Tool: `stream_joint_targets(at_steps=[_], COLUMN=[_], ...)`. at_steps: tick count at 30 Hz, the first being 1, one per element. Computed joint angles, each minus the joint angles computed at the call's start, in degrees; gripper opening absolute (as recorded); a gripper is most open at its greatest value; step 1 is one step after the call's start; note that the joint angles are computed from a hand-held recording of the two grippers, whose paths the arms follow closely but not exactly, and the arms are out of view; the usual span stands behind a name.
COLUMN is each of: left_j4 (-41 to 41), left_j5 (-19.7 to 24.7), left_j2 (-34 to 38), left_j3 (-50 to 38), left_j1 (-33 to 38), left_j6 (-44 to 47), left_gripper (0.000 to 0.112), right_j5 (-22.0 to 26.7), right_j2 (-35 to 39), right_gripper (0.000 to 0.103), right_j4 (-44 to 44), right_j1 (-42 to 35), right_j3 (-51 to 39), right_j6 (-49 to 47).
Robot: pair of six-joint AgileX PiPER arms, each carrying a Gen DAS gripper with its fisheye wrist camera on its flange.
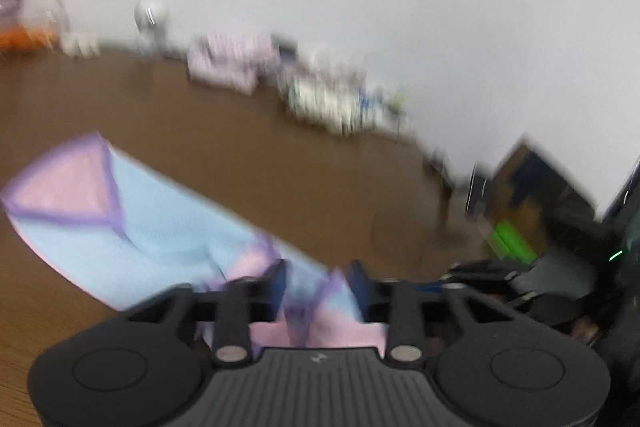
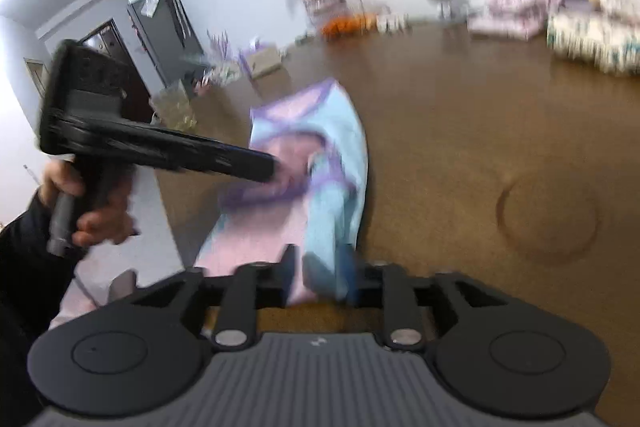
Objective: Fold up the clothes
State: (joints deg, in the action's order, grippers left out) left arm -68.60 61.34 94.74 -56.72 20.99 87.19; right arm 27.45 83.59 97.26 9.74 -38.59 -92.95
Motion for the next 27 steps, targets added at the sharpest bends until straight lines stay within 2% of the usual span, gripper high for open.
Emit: stream_joint_targets(at_steps=[1,2,3,6,7,10,12,15,16,18,19,20,21,23,25,27], left_j4=[-1.9,-2.7,-3.0,4.2,6.7,11.5,14.7,14.3,14.3,12.5,13.5,15.6,17.5,19.6,21.5,23.2], left_j5=[-1.5,-5.3,-11.1,-28.0,-31.3,-33.8,-35.7,-40.2,-41.5,-44.3,-43.2,-41.8,-40.5,-39.2,-38.8,-35.9], left_j2=[-1.4,-2.2,-2.1,2.3,4.6,11.3,14.2,16.0,16.7,18.3,19.3,20.3,21.3,22.8,24.5,27.1], left_j3=[0.4,0.5,0.3,-3.1,-4.9,-11.0,-14.1,-15.3,-15.8,-16.6,-18.3,-20.2,-22.1,-24.8,-27.5,-32.0], left_j1=[1.7,2.6,3.0,0.7,-0.6,-2.5,-4.7,-7.9,-8.9,-10.5,-10.9,-11.4,-11.8,-13.2,-15.4,-18.0], left_j6=[-0.3,-1.4,-3.3,-18.3,-22.8,-30.7,-32.0,-26.2,-24.1,-18.1,-18.1,-19.6,-20.6,-21.7,-22.7,-23.9], left_gripper=[0.06,0.068,0.07,0.067,0.065,0.062,0.057,0.052,0.044,0.033,0.022,0.013,0.011,0.009,0.008,0.008], right_j5=[-2.2,-4.7,-6.8,-9.7,-8.9,-4.3,-0.4,6.9,8.0,11.1,12.5,12.0,10.6,10.4,11.0,10.9], right_j2=[0.9,1.9,3.6,12.9,16.7,27.6,34.0,43.3,45.4,49.2,50.6,50.5,50.1,48.6,46.5,43.8], right_gripper=[0.053,0.053,0.053,0.065,0.065,0.065,0.065,0.062,0.06,0.045,0.03,0.021,0.019,0.007,0.005,0.004], right_j4=[-0.7,-3.6,-8.8,-24.0,-29.7,-46.9,-58.4,-75.6,-80.1,-88.3,-91.5,-94.2,-97.0,-100.4,-105.1,-111.5], right_j1=[1.4,2.7,4.1,6.4,6.7,8.1,9.1,12.0,13.2,15.3,16.1,16.9,17.7,18.4,19.1,19.3], right_j3=[-2.2,-4.9,-8.5,-21.5,-26.6,-43.8,-55.2,-72.0,-75.3,-81.3,-83.1,-82.7,-81.3,-79.0,-75.9,-71.4], right_j6=[1.1,4.4,10.1,27.3,33.0,50.2,61.6,78.6,81.9,88.5,91.3,93.4,95.7,99.2,104.4,111.8])
